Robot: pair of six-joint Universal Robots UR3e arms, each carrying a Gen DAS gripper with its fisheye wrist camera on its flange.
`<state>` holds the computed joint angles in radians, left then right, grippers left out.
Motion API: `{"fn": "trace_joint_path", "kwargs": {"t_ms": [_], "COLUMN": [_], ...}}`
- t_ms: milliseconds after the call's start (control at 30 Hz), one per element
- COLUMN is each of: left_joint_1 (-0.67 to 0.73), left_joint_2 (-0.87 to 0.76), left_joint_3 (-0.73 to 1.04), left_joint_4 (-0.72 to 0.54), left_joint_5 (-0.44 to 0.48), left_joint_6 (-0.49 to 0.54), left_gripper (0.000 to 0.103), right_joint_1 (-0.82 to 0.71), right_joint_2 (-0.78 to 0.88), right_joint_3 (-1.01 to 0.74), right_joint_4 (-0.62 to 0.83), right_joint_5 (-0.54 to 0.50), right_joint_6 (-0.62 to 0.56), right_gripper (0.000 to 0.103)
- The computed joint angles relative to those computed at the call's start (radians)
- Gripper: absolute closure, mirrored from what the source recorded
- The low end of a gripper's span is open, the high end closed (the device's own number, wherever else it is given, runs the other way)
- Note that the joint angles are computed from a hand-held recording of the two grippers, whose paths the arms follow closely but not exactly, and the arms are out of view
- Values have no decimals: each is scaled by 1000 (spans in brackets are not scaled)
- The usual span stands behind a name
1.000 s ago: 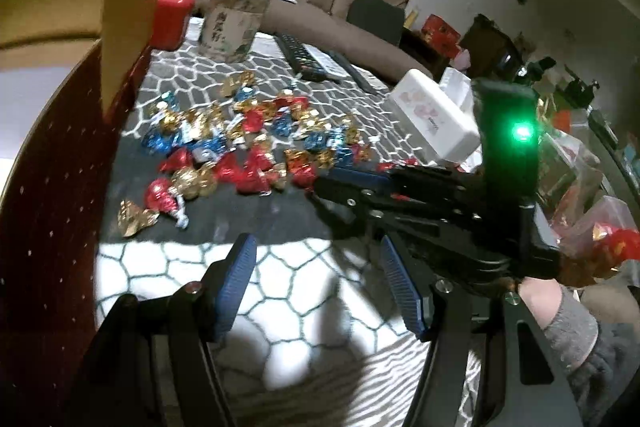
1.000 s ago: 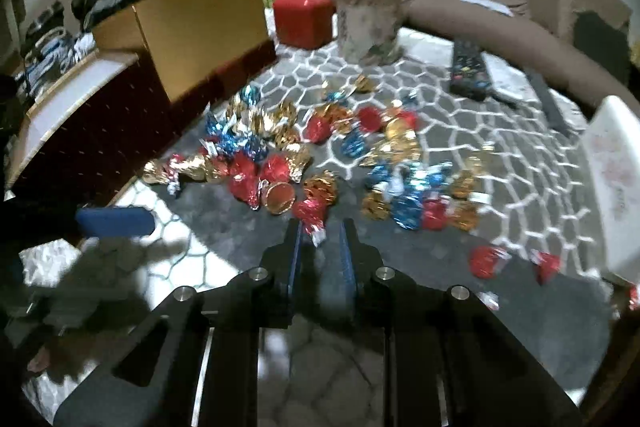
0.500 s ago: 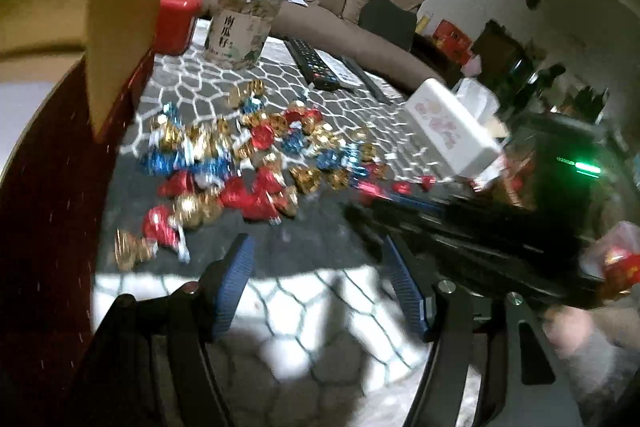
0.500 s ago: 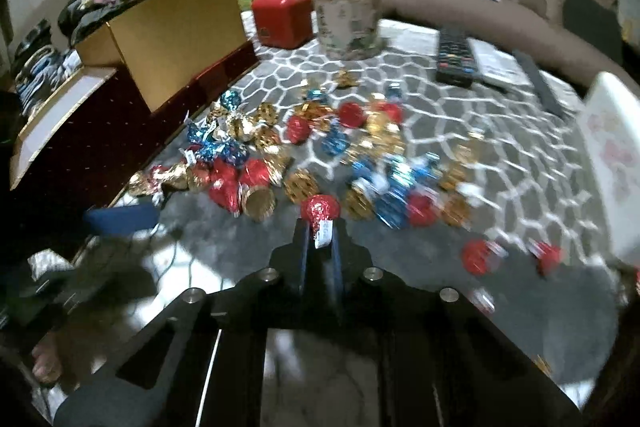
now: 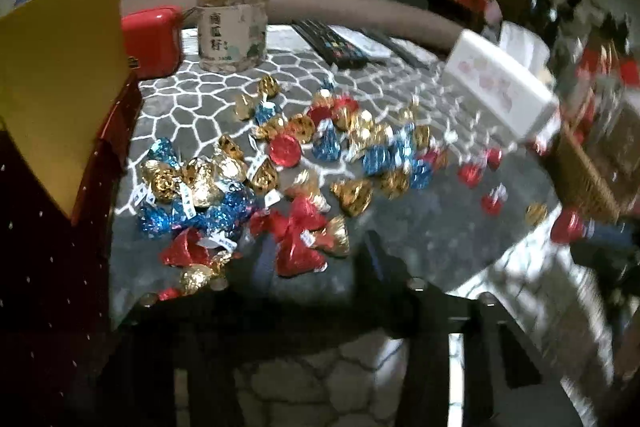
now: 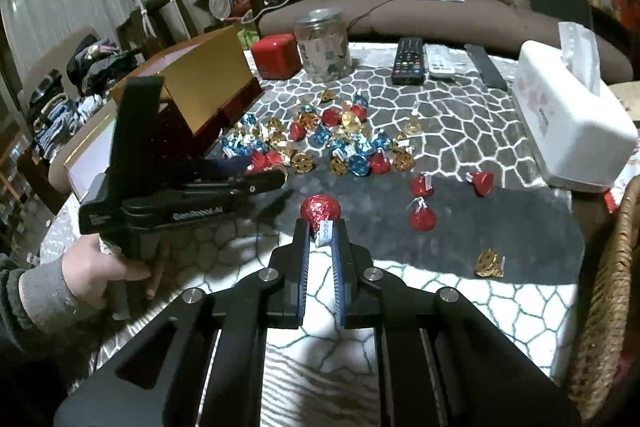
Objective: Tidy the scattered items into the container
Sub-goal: 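Grasp a red kiss with the right gripper while the left grasps another red kiss, then carry both red kisses over the white box and open both grippers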
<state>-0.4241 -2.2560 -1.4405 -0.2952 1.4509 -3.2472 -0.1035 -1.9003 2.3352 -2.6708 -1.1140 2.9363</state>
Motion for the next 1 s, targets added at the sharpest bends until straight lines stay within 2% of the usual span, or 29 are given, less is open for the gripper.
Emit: {"fn": "trace_joint_path", "kwargs": {"t_ms": [100,167,200,333,467,633,800,900,1000], "left_joint_1": [-13,-18,-22,-37,-28,-6,84,188,277], "left_joint_2": [0,-2,0,38,124,294,552,709,804], "left_joint_3": [8,16,15,-28,-134,-284,-396,-451,-510], "left_joint_4": [-28,-40,-43,-53,-29,3,-57,-134,-184], "left_joint_5": [19,34,46,76,31,-51,-166,-188,-156], "left_joint_6": [40,53,61,83,66,42,71,125,167], "left_gripper": [66,77,79,79,80,79,79,79,79], "right_joint_1": [-3,1,5,5,11,44,156,269,393], "right_joint_2": [13,17,22,23,19,2,7,88,217], "right_joint_3": [1,-1,-3,-4,-8,-19,-82,-183,-325], "right_joint_4": [-19,-23,-26,-26,-39,-50,-71,-91,-117], "right_joint_5": [16,20,20,25,23,23,-9,-46,-83], "right_joint_6": [-1,0,2,9,24,48,120,182,252], "right_gripper": [92,92,92,92,92,92,92,92,92]}}
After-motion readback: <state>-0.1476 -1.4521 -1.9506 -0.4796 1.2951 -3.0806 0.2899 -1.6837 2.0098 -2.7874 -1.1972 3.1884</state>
